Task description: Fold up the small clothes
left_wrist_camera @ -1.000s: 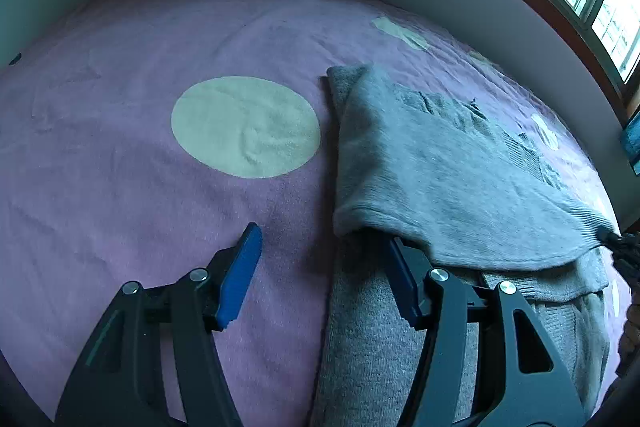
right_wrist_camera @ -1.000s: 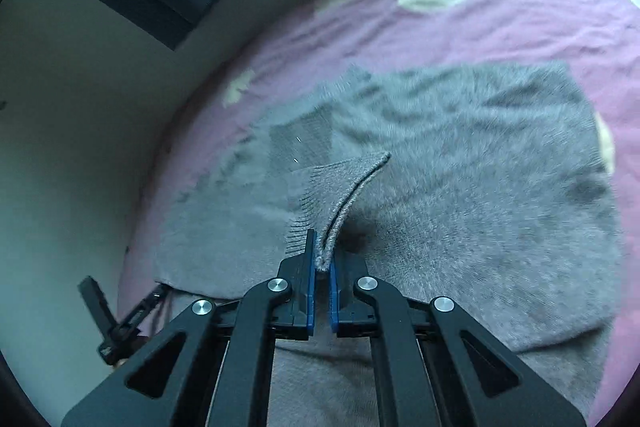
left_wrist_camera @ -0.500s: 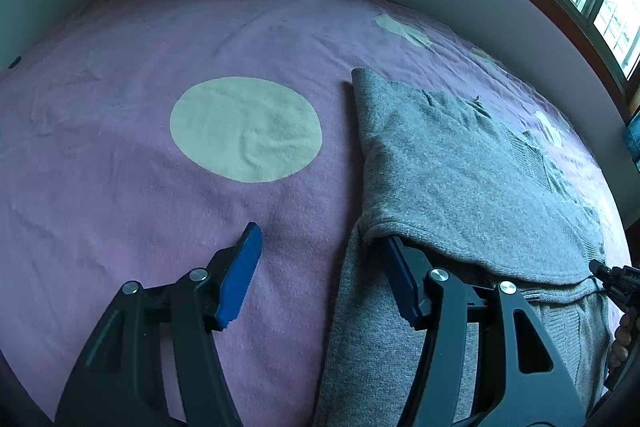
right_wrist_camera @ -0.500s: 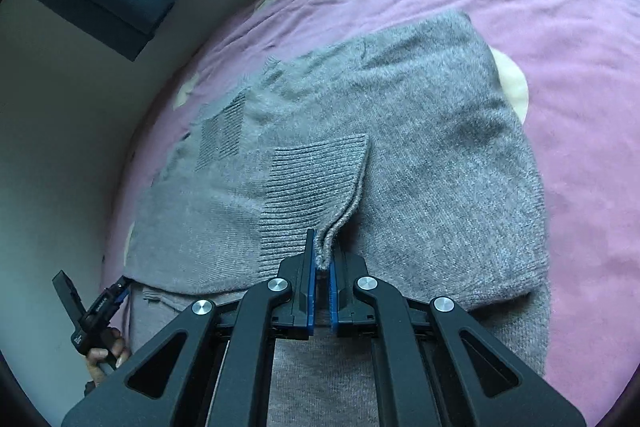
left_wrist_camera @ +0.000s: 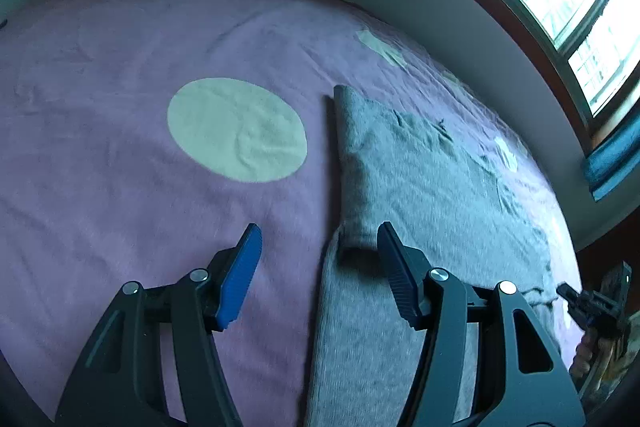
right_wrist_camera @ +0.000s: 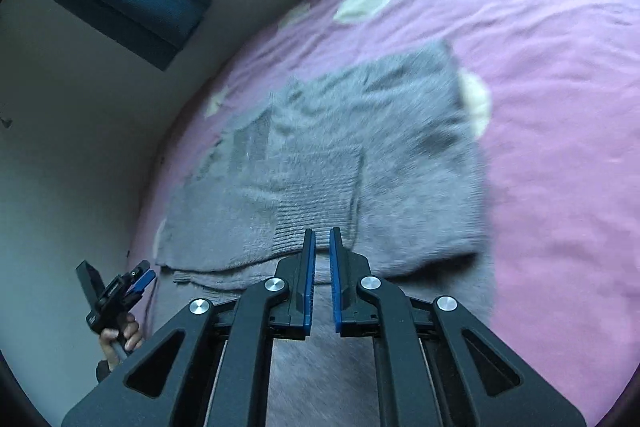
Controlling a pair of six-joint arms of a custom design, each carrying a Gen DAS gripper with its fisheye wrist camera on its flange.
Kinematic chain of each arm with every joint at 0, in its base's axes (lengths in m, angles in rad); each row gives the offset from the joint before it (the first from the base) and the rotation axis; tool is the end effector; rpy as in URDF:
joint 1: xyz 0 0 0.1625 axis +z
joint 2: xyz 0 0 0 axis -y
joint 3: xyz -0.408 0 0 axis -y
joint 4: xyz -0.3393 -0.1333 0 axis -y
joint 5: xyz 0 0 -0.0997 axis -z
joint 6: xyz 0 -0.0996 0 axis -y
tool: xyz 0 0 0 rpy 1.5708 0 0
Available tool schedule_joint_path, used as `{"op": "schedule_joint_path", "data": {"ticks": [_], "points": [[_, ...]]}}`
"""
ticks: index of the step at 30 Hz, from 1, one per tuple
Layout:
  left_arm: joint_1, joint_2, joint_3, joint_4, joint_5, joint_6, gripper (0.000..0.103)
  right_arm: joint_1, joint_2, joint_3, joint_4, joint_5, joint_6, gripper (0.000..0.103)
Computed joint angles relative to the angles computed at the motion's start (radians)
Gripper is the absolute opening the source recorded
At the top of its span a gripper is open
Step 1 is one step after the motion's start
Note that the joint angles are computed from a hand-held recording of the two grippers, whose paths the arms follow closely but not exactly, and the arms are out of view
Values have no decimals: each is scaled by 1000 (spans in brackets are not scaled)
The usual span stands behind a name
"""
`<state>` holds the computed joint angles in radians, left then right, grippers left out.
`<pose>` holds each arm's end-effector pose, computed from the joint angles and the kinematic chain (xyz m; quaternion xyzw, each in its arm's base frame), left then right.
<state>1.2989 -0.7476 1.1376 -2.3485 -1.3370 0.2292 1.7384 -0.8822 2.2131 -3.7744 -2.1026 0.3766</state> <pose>-0.0486 -0.7567 0.2589 0.2199 0.9497 -0.1937 0.1103 0.1600 -0.4493 0.1691 -0.2017 -0.8581 0.4568 0.1198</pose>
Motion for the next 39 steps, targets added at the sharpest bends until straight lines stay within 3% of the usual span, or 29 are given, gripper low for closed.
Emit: {"op": "schedule_joint_path", "data": {"ticks": [2,3,5,7,11,15,18,19,23,25,27,29,36,39], "points": [[-1,20,-26,15,-5,3,58,-3,-21,55,-76,-28,-3,39],[-3,35,-42,25,-2,6,58,-6,-28,78,-109,-43,-1,42],[-7,53,-56,25,18,19,50,-33,-44,139,-179,-39,19,43],[-20,67,-49,2,81,75,30,-70,-53,197,-249,-15,41,43],[-28,68,-29,-36,142,128,12,-130,-38,268,-355,22,42,43],[-16,73,-89,39,94,97,15,-188,-1,317,-511,142,9,44],[-4,87,-152,91,19,34,34,-186,4,314,-519,146,-24,50],[-3,98,-173,103,1,25,34,-175,10,305,-512,130,-39,53],[-17,151,-231,118,3,51,34,-129,30,266,-484,69,-93,64],[-31,177,-245,141,48,106,22,-117,33,258,-473,51,-112,67],[-40,188,-234,129,93,143,21,-115,36,259,-477,49,-118,68],[-39,195,-259,150,71,135,21,-119,38,262,-488,56,-121,68],[-24,330,-549,298,6,62,30,-121,40,251,-479,61,-139,71],[-27,410,-689,374,29,58,31,-118,43,251,-482,57,-145,72]]}}
